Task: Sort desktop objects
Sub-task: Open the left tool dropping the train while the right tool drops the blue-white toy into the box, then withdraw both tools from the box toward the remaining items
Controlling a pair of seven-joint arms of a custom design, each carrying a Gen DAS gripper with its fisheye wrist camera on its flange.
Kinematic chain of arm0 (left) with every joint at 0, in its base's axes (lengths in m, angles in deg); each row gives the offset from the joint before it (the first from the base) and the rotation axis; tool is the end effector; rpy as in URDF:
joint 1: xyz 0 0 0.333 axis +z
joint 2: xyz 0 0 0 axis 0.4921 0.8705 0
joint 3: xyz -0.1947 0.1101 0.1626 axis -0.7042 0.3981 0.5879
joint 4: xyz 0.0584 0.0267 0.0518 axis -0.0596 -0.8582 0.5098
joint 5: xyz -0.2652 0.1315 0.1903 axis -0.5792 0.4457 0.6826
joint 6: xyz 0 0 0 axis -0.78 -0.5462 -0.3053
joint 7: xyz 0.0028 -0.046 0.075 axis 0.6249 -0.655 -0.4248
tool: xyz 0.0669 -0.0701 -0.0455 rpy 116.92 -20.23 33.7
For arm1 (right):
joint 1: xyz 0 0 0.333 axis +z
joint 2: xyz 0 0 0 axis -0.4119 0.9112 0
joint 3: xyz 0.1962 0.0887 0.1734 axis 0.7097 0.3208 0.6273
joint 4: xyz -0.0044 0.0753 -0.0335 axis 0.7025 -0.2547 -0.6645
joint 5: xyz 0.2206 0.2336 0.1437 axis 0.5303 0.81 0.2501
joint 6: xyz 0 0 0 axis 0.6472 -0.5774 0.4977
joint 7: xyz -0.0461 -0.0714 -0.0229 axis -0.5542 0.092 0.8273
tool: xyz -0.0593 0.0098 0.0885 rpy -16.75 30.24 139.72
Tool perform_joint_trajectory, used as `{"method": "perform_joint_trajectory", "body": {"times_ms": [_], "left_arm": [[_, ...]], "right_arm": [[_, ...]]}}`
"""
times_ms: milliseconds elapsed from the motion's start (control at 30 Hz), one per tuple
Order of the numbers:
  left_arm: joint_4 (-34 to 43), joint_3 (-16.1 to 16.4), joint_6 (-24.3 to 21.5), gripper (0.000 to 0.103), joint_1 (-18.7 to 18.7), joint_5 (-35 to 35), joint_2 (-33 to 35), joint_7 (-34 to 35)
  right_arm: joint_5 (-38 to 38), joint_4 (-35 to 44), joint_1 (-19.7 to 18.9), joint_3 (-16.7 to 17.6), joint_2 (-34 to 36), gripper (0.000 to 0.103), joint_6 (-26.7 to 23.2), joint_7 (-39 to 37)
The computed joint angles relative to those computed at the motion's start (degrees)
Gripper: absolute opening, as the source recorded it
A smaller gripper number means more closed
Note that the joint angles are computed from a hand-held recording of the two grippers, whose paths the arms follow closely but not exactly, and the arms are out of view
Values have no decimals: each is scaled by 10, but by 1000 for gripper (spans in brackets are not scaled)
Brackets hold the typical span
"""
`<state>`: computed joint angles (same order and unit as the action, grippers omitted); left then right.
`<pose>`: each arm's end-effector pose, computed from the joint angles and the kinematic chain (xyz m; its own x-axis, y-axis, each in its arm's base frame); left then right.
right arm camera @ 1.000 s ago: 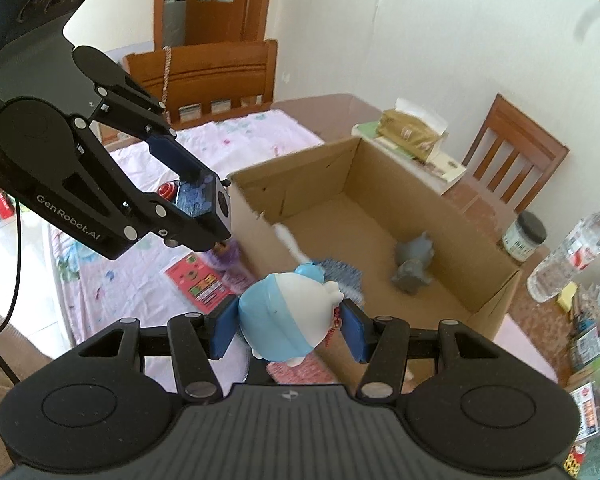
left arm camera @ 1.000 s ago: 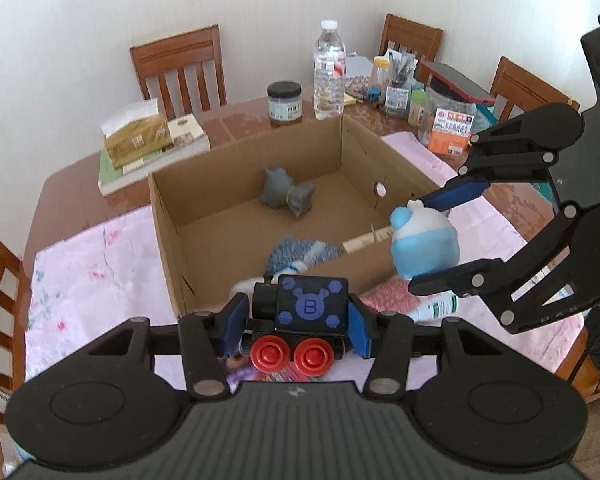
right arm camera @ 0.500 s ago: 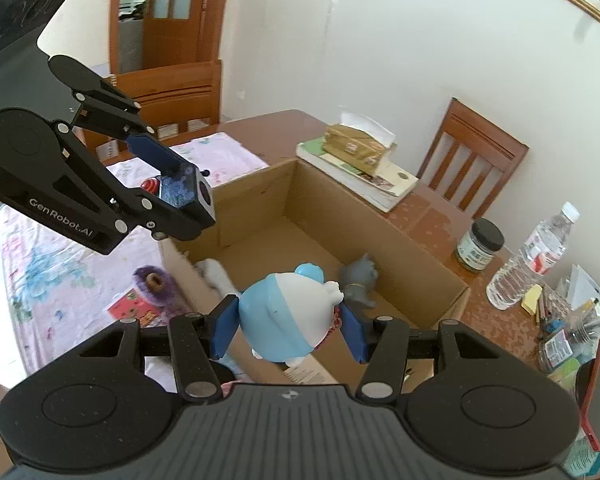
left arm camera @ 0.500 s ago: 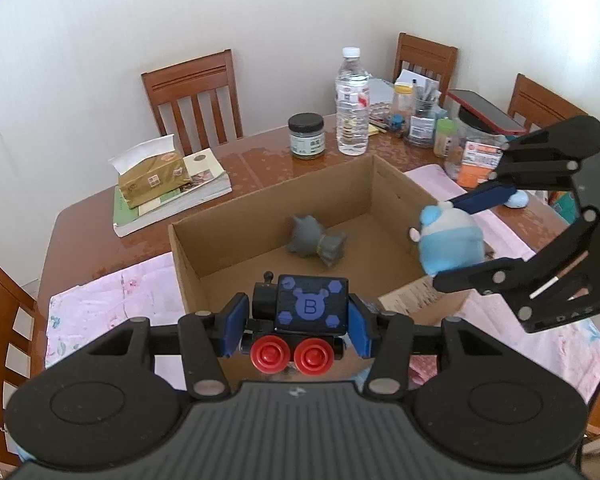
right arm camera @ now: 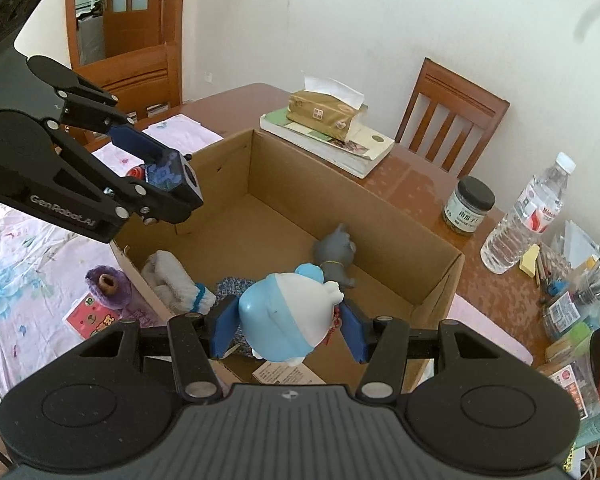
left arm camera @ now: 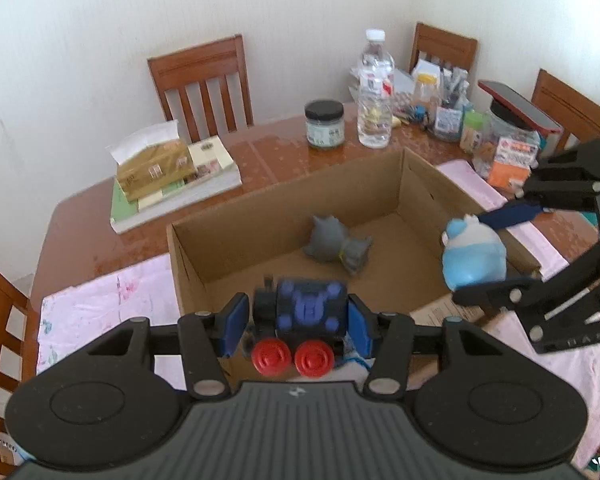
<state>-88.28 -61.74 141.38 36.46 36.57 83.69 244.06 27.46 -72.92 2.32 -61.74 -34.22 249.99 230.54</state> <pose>0.6480 -0.1172 0.3600 -0.7227 -0.6850 -0.0920 -0.4564 0.5729 -0.6807 0.5398 0.2748 0.3780 0.1639 -0.9782 0.1273 -0.7304 -0.2071 -0.6508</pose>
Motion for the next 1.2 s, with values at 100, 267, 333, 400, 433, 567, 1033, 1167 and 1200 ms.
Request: {"method": "perform_joint_trajectory", "body": {"times_ms": [100, 267, 333, 400, 433, 567, 1033, 1167, 1200], "left_arm": [[-8, -3, 34, 86, -4, 1, 2, 0], [-13, 0, 26, 90, -1, 20, -2, -8], [-16, -1, 20, 90, 2, 24, -5, -9], [-25, -5, 18, 90, 8, 20, -12, 0], [-32, -9, 20, 91, 13, 15, -16, 8], [-50, -11, 21, 91, 18, 0, -31, 28], [-99, -1, 27, 95, 26, -82, -79, 93], [-112, 14, 27, 95, 20, -95, -91, 93], [-115, 17, 26, 95, 19, -99, -93, 92]], "right_arm": [[0, 5, 2, -3, 7, 65, -4, 8], [-19, -1, 7, -10, 3, 88, -10, 51], [-22, -7, 5, -9, -2, 89, -9, 62], [-27, -9, 4, -8, -4, 91, -11, 67], [-32, -11, 5, -8, -6, 92, -14, 75], [-48, -16, 3, -3, -12, 98, -15, 94], [-88, -41, -3, 17, -43, 103, -24, 157], [-112, -50, -1, 23, -53, 103, -32, 189], [-118, -52, -1, 25, -56, 103, -34, 196]]}}
